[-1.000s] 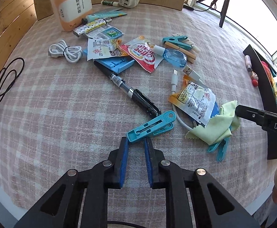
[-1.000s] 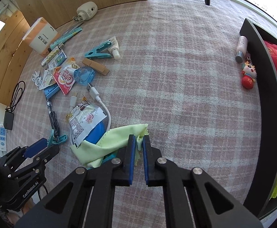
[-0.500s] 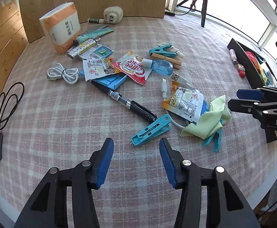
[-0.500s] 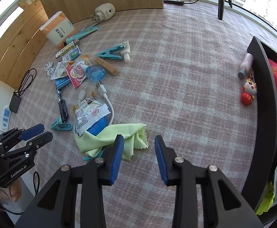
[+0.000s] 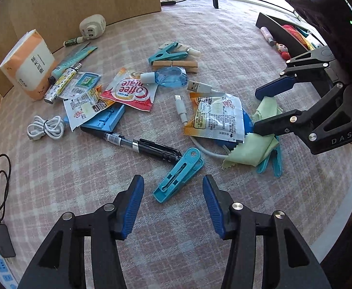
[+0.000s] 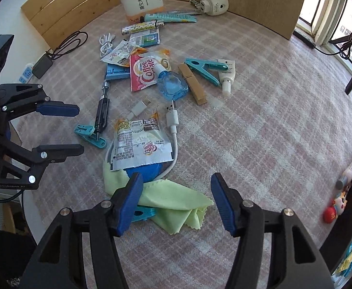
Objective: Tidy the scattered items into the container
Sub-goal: 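Carry the clothespin and green cloth to the black tray and release both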
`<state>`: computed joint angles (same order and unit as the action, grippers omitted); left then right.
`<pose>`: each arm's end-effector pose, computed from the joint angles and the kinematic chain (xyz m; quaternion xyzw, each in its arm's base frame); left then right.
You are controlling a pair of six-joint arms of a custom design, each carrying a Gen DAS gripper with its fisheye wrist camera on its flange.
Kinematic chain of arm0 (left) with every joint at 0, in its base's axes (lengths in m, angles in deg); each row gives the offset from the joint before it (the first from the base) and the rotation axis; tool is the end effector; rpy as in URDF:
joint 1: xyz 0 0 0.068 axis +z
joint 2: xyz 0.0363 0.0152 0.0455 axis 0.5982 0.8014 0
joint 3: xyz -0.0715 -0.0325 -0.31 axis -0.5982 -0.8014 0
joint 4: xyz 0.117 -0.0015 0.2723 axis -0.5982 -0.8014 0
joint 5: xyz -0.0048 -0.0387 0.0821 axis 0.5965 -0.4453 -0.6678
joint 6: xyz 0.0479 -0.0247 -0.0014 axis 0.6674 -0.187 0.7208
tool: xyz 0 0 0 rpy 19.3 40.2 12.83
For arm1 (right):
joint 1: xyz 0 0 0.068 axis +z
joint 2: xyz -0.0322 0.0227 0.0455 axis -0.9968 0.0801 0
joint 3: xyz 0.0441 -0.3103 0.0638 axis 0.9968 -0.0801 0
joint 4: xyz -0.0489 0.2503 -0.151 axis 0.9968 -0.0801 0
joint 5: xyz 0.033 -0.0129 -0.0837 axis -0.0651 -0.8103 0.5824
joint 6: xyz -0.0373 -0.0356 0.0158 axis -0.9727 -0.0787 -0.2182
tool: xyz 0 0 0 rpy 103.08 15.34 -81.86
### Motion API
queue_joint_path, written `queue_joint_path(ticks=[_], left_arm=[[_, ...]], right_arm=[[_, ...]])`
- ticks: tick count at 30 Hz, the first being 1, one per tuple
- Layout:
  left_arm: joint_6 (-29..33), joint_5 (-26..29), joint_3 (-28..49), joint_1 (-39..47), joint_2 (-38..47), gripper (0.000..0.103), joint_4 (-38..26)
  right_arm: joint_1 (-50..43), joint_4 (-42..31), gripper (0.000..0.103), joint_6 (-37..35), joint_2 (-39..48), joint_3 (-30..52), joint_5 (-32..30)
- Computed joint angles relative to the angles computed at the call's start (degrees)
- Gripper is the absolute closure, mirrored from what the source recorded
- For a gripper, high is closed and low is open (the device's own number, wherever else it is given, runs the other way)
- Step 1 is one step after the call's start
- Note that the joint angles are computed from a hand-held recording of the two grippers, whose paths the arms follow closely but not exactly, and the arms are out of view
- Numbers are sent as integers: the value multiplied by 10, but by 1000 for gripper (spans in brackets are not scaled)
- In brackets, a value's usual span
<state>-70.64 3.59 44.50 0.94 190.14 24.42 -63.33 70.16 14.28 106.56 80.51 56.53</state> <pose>0.1815 -0.1227 0.0295 0.0038 0.9848 -0.0065 0.1734 0.3096 0.1374 0.0382 -0.5037 0.8467 0.1434 0.0940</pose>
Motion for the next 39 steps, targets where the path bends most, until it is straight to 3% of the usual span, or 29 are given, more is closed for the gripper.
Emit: queue_joint_path(ticks=[2, 6, 9, 11, 17, 22, 29, 31, 33, 36, 39], left_arm=[[-3, 7, -2, -6, 3, 67, 6], [-10, 13, -2, -14, 9, 83, 14], [-12, 17, 0, -12, 9, 92, 18], [-16, 20, 2, -8, 10, 92, 22], [-29, 23, -6, 8, 6, 92, 40], [-77, 6, -32, -8, -37, 92, 34], [-145, -32, -39, -35, -135, 92, -44], [-171, -51, -35, -56, -179, 92, -89], [-174, -66, -21, -63, -207, 92, -121], [-162, -74, 23, -74, -208, 92, -148], [-141, -88, 90, -96, -171, 92, -168]], right_arm=[[-3, 1, 52, -14, -4, -10, 0], [-21, -31, 74, -19, -7, -8, -8], [-30, -37, 83, -12, -11, -13, -12], [-32, -35, 93, -11, -16, -23, -12], [-49, -11, 96, 18, -42, -54, -30], [-84, 4, 96, 46, -76, -74, -55], [-151, 9, 96, 78, -100, -53, -96], [-143, 33, 96, 126, -119, -65, -94], [-186, 13, 96, 118, -152, -76, -111], [-200, 49, 96, 156, -184, -100, -98], [-272, 35, 96, 140, -206, -94, -100]])
